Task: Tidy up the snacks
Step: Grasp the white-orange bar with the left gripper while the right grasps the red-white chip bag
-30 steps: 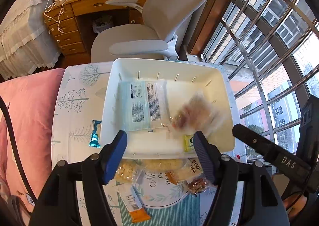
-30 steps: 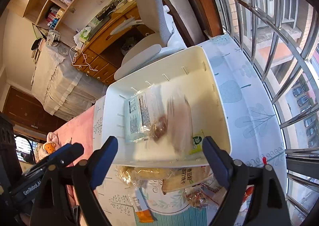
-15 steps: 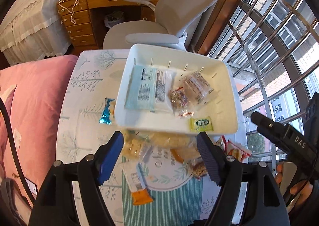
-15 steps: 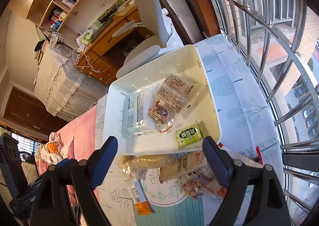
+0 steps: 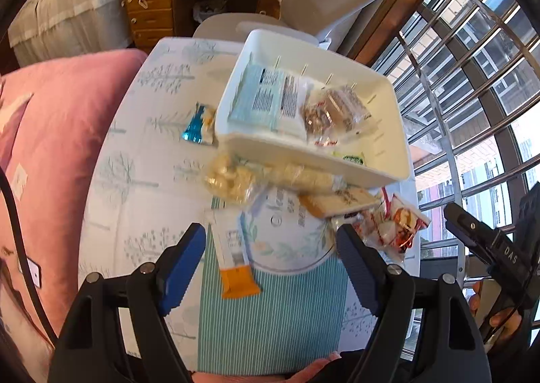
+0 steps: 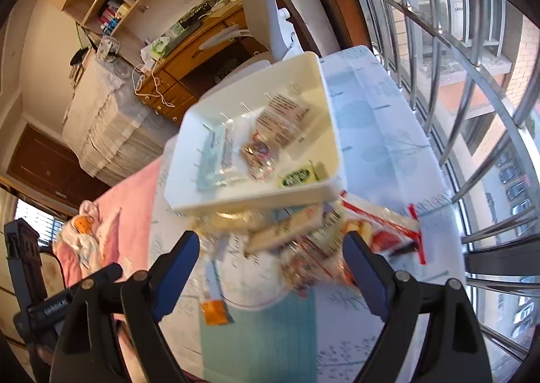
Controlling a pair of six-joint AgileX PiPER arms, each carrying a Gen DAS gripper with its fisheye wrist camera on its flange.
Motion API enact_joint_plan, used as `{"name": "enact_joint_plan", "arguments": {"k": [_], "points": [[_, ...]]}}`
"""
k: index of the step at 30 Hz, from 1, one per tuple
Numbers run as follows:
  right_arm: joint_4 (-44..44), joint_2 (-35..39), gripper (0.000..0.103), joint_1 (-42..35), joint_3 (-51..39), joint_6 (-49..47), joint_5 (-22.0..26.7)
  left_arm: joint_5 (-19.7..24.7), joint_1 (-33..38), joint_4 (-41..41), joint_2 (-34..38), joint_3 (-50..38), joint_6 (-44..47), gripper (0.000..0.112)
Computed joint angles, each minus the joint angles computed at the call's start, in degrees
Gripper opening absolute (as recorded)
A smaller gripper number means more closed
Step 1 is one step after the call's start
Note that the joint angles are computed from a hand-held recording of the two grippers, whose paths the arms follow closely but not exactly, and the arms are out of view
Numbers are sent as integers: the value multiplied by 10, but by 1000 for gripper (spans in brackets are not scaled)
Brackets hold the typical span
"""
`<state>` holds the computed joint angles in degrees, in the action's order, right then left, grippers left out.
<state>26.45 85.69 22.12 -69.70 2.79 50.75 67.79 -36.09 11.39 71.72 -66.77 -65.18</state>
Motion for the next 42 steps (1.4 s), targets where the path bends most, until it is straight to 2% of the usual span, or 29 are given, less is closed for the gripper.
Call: {"name": "enact_joint_plan", "arguments": {"k": [6,10,14,17,22,26,34,38,42], "points": [[-36,-49,87,-1,70,-18,-23,-42,-31,-6,-23,82,-80,78],[-30,-70,87,-14,113,-50,-42,-69,-45,-13,-20,128,-123,79],[-2,-78,87,-32,145,-90,-62,-120,-52,-20,-20,176,-165,79],[-16,-79,87,-30,164,-96,-82,-150,-66,-10,-14,203,-206,79],[-4,-68,87,-34,184,-130,-105,-185,-85,12,11,230,-278,79],[3,-51,87,-38,189,-154,-113,-212,-82,6,36,243,-299,79],[-1,-11,87,-36,192,-169,-138,-232,-86,37,98,242,-368,79],[4,11,87,-42,189,-171,-154,-250,-73,38,118,246,-375,79],[5,40,83,-45,175,-174,-158,-256,-47,20,150,235,-337,79]]}}
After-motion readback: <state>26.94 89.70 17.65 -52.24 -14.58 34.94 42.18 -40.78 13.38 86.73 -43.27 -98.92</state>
